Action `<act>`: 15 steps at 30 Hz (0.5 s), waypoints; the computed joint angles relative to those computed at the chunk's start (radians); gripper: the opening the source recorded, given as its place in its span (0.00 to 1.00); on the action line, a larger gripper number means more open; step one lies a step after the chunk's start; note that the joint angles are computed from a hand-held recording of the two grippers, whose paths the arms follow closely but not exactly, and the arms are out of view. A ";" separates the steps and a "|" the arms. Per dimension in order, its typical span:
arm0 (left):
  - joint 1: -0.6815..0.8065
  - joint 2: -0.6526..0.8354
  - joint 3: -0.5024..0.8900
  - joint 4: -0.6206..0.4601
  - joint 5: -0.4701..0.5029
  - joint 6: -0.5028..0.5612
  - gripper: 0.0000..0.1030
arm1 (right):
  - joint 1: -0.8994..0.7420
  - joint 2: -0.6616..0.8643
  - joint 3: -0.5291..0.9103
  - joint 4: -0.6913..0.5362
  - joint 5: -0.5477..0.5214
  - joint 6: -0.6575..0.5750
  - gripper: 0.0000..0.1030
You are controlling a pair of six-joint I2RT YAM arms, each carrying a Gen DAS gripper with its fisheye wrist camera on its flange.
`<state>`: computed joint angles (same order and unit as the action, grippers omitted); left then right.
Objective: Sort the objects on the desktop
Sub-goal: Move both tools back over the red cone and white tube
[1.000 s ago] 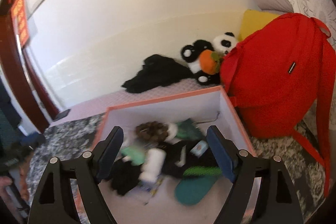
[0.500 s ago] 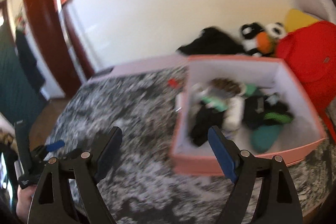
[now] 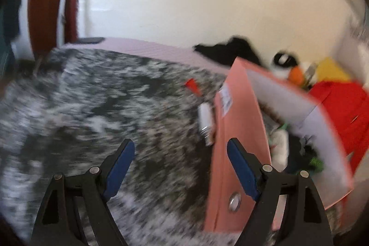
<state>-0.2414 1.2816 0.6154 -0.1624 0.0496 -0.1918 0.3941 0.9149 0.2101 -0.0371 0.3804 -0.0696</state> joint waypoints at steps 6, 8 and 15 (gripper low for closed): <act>-0.063 0.551 0.510 -0.123 0.026 0.063 0.89 | 0.056 0.473 -0.030 0.530 0.145 -0.067 0.80; -0.089 0.708 0.698 -0.215 0.024 0.074 0.89 | 0.048 0.608 -0.001 0.655 0.156 -0.101 0.80; -0.122 1.151 1.360 -0.602 0.145 0.072 0.86 | -0.008 0.920 0.146 0.887 0.169 -0.232 0.80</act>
<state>-0.3636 2.4325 1.9754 -0.7643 0.1945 -0.1194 0.3861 1.8349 0.3559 0.8499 0.5497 -0.3014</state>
